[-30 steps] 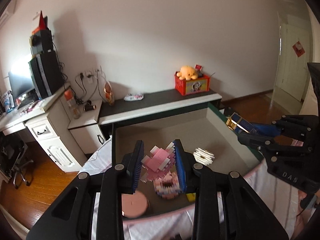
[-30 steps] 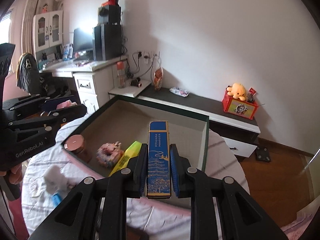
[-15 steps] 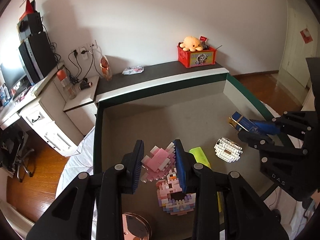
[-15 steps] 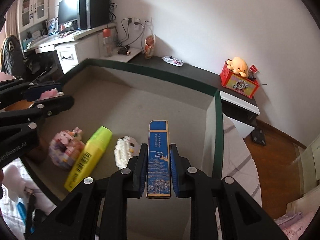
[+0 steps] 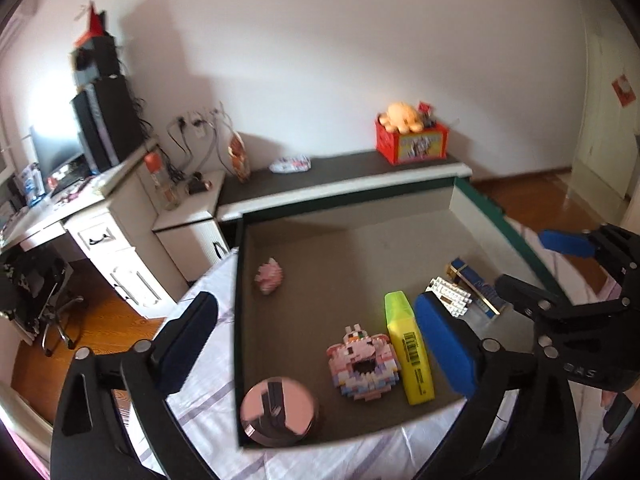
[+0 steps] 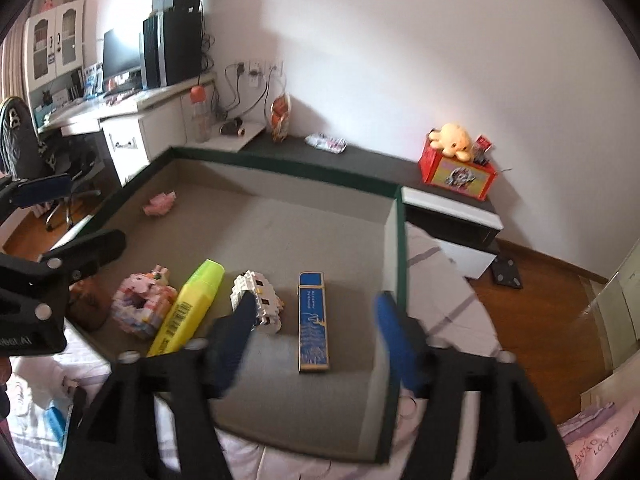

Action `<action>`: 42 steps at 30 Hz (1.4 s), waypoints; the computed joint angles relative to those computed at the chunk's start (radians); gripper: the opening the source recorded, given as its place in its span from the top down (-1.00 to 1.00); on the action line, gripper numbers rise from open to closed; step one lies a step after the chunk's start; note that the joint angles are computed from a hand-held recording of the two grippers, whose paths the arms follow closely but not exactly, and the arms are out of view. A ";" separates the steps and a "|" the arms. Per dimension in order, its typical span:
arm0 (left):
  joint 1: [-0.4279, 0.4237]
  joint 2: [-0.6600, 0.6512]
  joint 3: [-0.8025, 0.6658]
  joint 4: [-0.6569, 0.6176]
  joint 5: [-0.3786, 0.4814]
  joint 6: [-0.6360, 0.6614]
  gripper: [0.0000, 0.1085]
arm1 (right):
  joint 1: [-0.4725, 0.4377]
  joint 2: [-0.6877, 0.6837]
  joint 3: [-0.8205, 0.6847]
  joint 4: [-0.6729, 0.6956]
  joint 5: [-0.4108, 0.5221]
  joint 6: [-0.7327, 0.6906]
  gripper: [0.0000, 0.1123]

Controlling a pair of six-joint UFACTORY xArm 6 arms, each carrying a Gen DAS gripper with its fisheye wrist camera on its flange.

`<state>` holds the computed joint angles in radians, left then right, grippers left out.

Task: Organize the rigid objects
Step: 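Lower both items into the pink box and open both tools, then withdraw both tools from the box back over the bed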

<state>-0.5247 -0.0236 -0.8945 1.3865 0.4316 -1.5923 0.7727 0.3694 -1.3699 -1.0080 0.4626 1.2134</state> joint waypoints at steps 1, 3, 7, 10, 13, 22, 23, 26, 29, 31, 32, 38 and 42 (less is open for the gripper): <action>-0.007 -0.045 0.034 0.024 0.010 -0.034 -0.90 | 0.008 -0.032 0.029 -0.058 0.000 0.059 -0.43; -0.030 -0.135 0.102 0.067 0.045 -0.101 -0.90 | 0.029 -0.093 0.079 -0.126 0.015 0.135 -0.44; -0.120 -0.349 0.263 0.100 0.175 -0.174 -0.90 | 0.087 -0.229 0.190 -0.264 0.056 0.292 -0.53; -0.225 -0.512 0.381 0.076 0.314 -0.192 -0.90 | 0.147 -0.332 0.278 -0.352 0.113 0.407 -0.64; -0.366 -0.654 0.484 0.019 0.482 -0.207 -0.90 | 0.232 -0.425 0.364 -0.425 0.214 0.520 -0.83; -0.761 -0.851 0.640 -0.157 0.854 -0.303 -0.90 | 0.502 -0.574 0.538 -0.435 0.537 0.678 -0.83; -0.776 -0.844 0.636 -0.168 0.864 -0.293 -0.90 | 0.518 -0.582 0.548 -0.423 0.550 0.687 -0.83; -0.826 -0.844 0.630 -0.175 0.906 -0.277 -0.90 | 0.549 -0.592 0.564 -0.410 0.563 0.711 -0.83; -0.854 -0.865 0.636 -0.177 0.913 -0.287 -0.90 | 0.557 -0.584 0.559 -0.396 0.566 0.705 -0.83; -0.867 -0.863 0.635 -0.177 0.923 -0.292 -0.90 | 0.555 -0.578 0.557 -0.394 0.558 0.708 -0.83; -0.871 -0.861 0.637 -0.175 0.925 -0.297 -0.90 | 0.555 -0.574 0.556 -0.388 0.556 0.706 -0.83; -0.814 -0.838 0.641 -0.171 0.851 -0.285 -0.90 | 0.524 -0.530 0.546 -0.365 0.499 0.706 -0.83; -0.739 -0.811 0.649 -0.170 0.772 -0.280 -0.90 | 0.469 -0.472 0.526 -0.339 0.413 0.696 -0.83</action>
<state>-1.2636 -0.8345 -0.2451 1.2169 1.2034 -1.8721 1.2413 -0.1028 -0.8443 -1.3472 0.8756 1.9098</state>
